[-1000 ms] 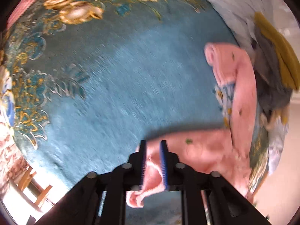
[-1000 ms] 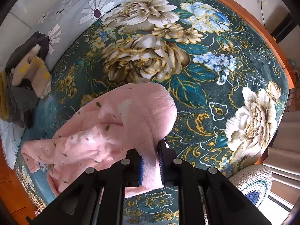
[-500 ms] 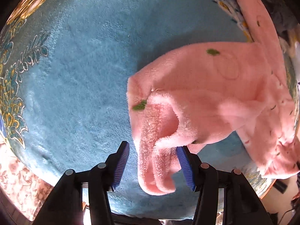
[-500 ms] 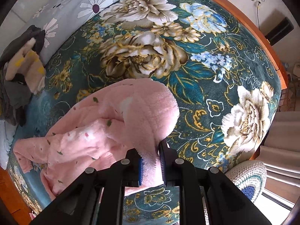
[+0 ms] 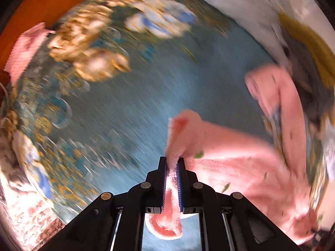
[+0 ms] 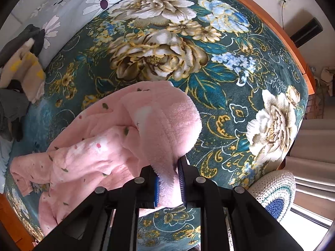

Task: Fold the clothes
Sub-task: 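Release the pants leg from the left gripper onto the blanket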

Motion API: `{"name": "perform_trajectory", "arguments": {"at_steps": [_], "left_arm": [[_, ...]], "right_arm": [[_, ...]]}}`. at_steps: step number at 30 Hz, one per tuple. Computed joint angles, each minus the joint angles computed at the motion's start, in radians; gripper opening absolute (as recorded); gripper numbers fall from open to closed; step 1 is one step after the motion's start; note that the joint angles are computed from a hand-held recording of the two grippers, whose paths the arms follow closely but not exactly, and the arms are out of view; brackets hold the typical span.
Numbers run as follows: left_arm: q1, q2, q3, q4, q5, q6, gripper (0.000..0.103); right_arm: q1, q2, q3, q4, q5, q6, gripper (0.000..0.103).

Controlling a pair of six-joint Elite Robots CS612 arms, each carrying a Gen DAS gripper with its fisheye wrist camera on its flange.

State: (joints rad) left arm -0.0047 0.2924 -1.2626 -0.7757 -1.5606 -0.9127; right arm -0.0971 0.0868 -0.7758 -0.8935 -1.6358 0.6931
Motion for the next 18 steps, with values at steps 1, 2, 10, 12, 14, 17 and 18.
{"name": "perform_trajectory", "arguments": {"at_steps": [1, 2, 10, 12, 14, 17, 18], "left_arm": [[0.005, 0.0, 0.013, -0.008, 0.02, -0.013, 0.01], [0.011, -0.001, 0.026, -0.017, 0.041, -0.026, 0.008], [0.049, 0.004, 0.115, -0.081, 0.053, -0.168, 0.008], [0.044, 0.025, 0.076, -0.057, 0.013, -0.194, 0.018], [0.039, 0.066, 0.008, -0.035, -0.056, -0.235, 0.033], [0.027, 0.143, -0.106, -0.026, -0.142, -0.356, 0.043], [0.024, 0.17, -0.144, -0.037, -0.166, -0.413, 0.048]], "right_arm": [[0.0, -0.002, 0.003, 0.001, -0.005, -0.001, 0.017], [0.0, -0.004, 0.007, 0.003, -0.01, -0.002, 0.017], [-0.002, -0.021, 0.037, -0.007, -0.041, -0.016, 0.017], [-0.003, -0.017, 0.028, -0.012, -0.042, -0.02, 0.018], [-0.005, -0.009, 0.01, -0.011, -0.044, -0.02, 0.019], [-0.012, 0.018, -0.051, -0.018, -0.042, -0.01, 0.038], [-0.015, 0.028, -0.076, -0.024, -0.041, -0.008, 0.045]]}}
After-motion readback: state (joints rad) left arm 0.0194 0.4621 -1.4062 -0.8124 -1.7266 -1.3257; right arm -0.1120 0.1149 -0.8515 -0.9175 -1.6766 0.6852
